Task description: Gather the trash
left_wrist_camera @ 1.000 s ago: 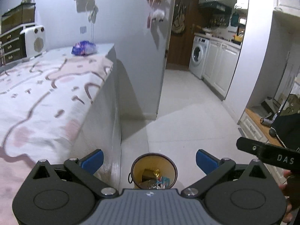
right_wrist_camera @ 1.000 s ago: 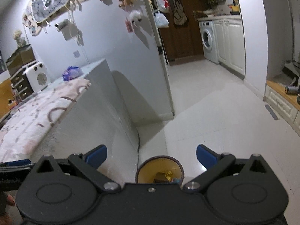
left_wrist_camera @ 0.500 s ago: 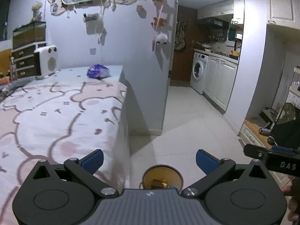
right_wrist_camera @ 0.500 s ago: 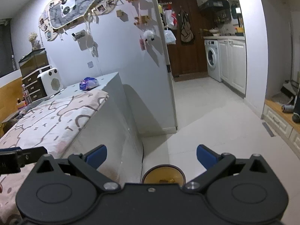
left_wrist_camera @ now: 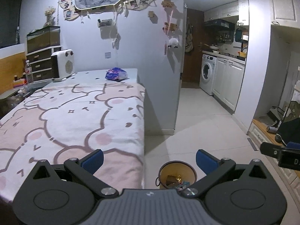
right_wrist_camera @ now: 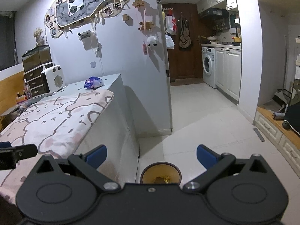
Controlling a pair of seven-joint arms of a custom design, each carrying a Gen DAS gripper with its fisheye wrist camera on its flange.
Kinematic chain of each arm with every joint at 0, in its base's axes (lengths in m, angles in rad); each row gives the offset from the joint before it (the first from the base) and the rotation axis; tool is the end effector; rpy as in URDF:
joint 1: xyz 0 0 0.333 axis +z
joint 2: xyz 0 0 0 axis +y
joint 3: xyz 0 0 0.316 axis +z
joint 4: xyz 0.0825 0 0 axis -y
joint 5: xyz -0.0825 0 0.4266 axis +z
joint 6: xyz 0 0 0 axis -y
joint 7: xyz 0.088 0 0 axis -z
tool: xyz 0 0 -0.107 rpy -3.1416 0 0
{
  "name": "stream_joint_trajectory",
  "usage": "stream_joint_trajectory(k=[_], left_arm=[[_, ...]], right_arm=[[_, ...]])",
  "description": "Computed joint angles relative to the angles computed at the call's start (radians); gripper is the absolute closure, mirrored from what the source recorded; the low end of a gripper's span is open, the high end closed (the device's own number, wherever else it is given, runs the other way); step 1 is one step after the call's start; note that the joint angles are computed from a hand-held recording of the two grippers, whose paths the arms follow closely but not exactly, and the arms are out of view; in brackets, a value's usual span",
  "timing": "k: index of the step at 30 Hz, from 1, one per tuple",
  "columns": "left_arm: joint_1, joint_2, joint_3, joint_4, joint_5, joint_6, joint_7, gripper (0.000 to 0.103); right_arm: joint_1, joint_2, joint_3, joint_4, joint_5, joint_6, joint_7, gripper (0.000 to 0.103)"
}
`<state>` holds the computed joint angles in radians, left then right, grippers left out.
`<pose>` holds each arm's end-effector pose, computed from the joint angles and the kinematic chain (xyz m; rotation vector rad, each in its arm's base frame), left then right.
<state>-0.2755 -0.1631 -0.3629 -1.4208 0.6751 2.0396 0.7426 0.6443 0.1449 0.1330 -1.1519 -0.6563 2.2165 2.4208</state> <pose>0.4458 -0.3224 0.8612 -1.6483 1.4808 -0.8561 0.4858 0.4353 0.8406 -1.5463 1.4624 -0.7410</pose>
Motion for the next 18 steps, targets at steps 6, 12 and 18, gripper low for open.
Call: stream_joint_trajectory(k=[6, 12, 18], left_arm=[[0.014, -0.068, 0.001, -0.068, -0.032, -0.009, -0.002, 0.000], [0.038, -0.107, -0.015, -0.105, -0.053, -0.025, 0.000, 0.000], [0.049, -0.129, -0.023, -0.127, -0.086, -0.035, 0.006, 0.000]], right_arm=[[0.032, -0.016, 0.018, 0.001, -0.051, -0.074, -0.009, 0.000], [0.039, -0.038, 0.037, -0.026, -0.051, -0.090, -0.010, 0.000], [0.050, -0.039, 0.049, -0.023, -0.066, -0.139, -0.012, 0.000]])
